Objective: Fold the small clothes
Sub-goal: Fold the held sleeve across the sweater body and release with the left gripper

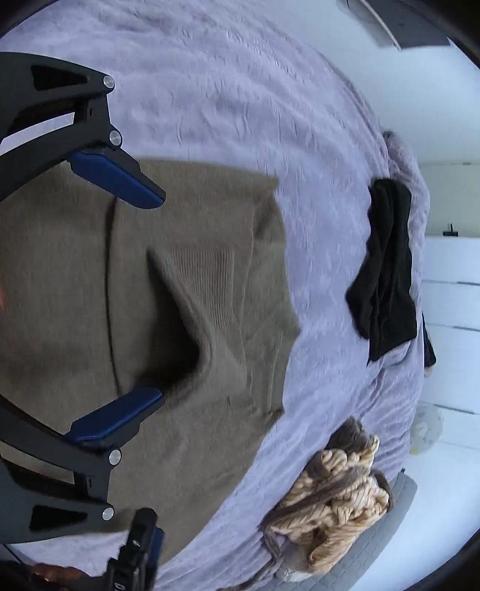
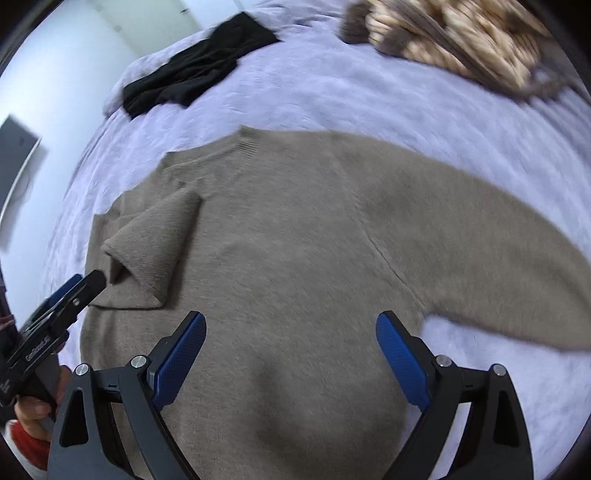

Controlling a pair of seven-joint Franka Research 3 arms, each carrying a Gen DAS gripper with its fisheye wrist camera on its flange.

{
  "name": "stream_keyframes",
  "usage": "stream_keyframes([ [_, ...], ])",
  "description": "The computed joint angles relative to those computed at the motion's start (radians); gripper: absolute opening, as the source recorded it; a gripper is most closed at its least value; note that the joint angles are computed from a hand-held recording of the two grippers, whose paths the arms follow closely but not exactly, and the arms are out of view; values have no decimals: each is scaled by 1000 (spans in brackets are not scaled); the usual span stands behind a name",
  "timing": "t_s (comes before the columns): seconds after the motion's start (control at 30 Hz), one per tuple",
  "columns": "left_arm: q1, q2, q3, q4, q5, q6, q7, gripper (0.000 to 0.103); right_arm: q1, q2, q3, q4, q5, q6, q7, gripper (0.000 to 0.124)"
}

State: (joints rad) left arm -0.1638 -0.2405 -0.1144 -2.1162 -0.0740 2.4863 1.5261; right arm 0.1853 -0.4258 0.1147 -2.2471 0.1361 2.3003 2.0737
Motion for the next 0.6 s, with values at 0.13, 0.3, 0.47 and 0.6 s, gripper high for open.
stream_keyframes([
  [0.13, 92, -20, -29, -47, 250, -62, -126, 98, 41, 144, 38, 154, -86, 48, -130, 95],
  [0.3, 121, 34, -26, -52, 363, -85, -203, 98, 120, 378, 100, 399, -381, 39, -232, 95],
  [0.47, 123, 88, -9, -18, 328, -79, -258, 98, 219, 597, 76, 612, -624, -147, -233, 24],
  [0.6, 122, 93, -2, -28, 314, -53, -230, 98, 153, 451, -11, 434, -270, 103, -86, 17],
])
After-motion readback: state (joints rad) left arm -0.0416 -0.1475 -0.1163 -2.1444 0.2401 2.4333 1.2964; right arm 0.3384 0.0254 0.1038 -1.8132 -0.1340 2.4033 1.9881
